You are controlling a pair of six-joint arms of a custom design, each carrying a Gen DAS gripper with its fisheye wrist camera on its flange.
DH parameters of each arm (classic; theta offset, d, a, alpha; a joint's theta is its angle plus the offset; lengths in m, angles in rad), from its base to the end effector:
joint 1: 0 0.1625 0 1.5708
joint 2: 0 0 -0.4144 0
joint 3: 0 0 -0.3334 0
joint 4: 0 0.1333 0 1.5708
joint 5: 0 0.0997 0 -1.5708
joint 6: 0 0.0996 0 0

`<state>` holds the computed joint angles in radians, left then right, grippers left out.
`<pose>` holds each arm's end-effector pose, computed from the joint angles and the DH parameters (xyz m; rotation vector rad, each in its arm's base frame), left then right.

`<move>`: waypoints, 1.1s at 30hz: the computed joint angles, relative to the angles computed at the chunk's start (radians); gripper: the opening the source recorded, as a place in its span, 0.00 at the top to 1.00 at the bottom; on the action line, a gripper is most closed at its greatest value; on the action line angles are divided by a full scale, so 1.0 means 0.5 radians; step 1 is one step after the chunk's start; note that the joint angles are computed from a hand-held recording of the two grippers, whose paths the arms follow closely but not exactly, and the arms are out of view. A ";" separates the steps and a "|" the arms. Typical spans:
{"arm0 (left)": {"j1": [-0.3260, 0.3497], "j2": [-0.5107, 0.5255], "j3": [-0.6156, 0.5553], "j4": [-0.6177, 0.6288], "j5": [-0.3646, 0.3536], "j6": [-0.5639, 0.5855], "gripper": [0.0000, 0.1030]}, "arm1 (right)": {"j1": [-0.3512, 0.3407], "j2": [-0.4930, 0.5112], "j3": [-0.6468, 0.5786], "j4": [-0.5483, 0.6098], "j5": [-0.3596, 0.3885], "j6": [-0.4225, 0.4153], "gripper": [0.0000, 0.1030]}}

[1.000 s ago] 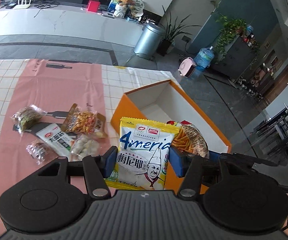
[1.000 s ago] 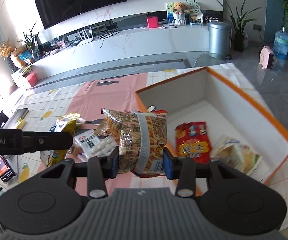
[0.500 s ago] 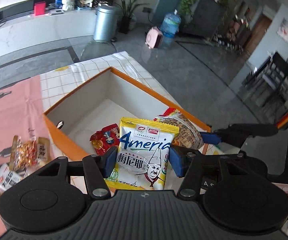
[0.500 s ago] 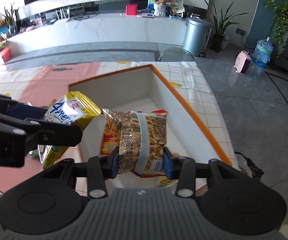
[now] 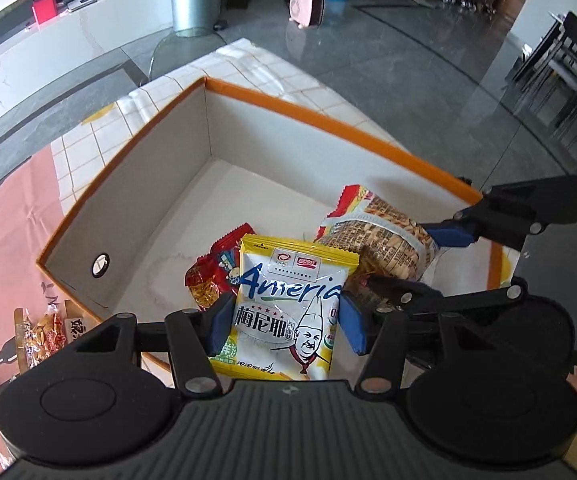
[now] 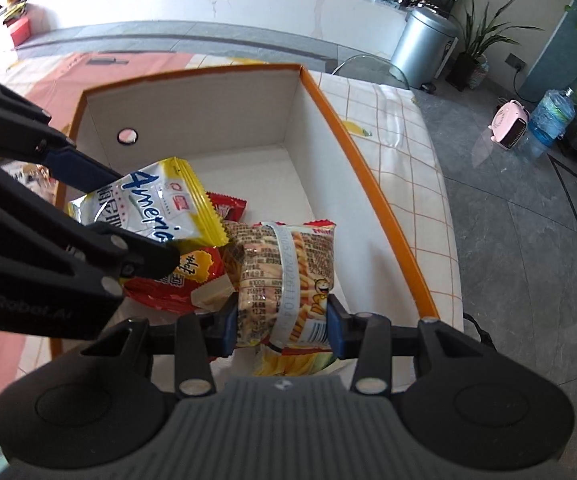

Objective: Organize snacks
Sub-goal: 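Carry both packs over the orange box and open both tools to release them, then move both tools back over the remaining snacks on the runner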

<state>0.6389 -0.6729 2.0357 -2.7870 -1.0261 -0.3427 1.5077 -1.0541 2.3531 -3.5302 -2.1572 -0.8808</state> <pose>-0.2743 -0.4341 -0.0043 0.8075 2.4774 -0.2792 0.0513 -0.4279 0.1973 0.6983 -2.2122 0.3877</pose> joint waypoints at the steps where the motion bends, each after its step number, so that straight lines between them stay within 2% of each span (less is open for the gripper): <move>1: 0.011 0.013 -0.006 0.003 -0.004 0.007 0.39 | -0.008 0.017 -0.004 -0.018 0.007 -0.029 0.61; 7: 0.069 0.044 -0.044 0.047 0.001 0.002 0.39 | -0.014 0.086 -0.014 -0.130 0.022 -0.204 0.60; 11: 0.077 0.033 -0.059 0.097 0.016 0.020 0.41 | -0.005 0.055 -0.032 -0.032 0.026 -0.211 0.59; 15: 0.063 0.002 -0.025 0.078 0.025 0.045 0.39 | 0.021 0.074 -0.049 -0.014 -0.010 -0.204 0.59; 16: 0.054 -0.009 -0.007 0.063 0.032 0.051 0.37 | 0.026 0.072 -0.042 -0.007 -0.017 -0.192 0.57; 20: 0.032 -0.055 0.046 0.004 0.046 0.066 0.33 | 0.066 0.067 -0.031 -0.003 -0.066 -0.153 0.42; 22: 0.012 -0.092 0.082 -0.027 0.061 0.067 0.31 | 0.106 0.067 -0.046 0.027 -0.132 -0.116 0.34; 25: -0.022 -0.169 0.150 -0.079 0.082 0.053 0.28 | 0.169 0.051 -0.068 0.072 -0.225 -0.023 0.32; 27: -0.049 -0.224 0.204 -0.108 0.108 0.027 0.27 | 0.196 0.011 -0.066 0.132 -0.235 0.079 0.22; 30: -0.105 -0.323 0.318 -0.128 0.178 -0.053 0.26 | 0.250 -0.036 -0.009 0.097 -0.221 0.219 0.21; 33: -0.158 -0.422 0.449 -0.160 0.246 -0.164 0.26 | 0.302 -0.057 0.102 -0.073 -0.159 0.307 0.21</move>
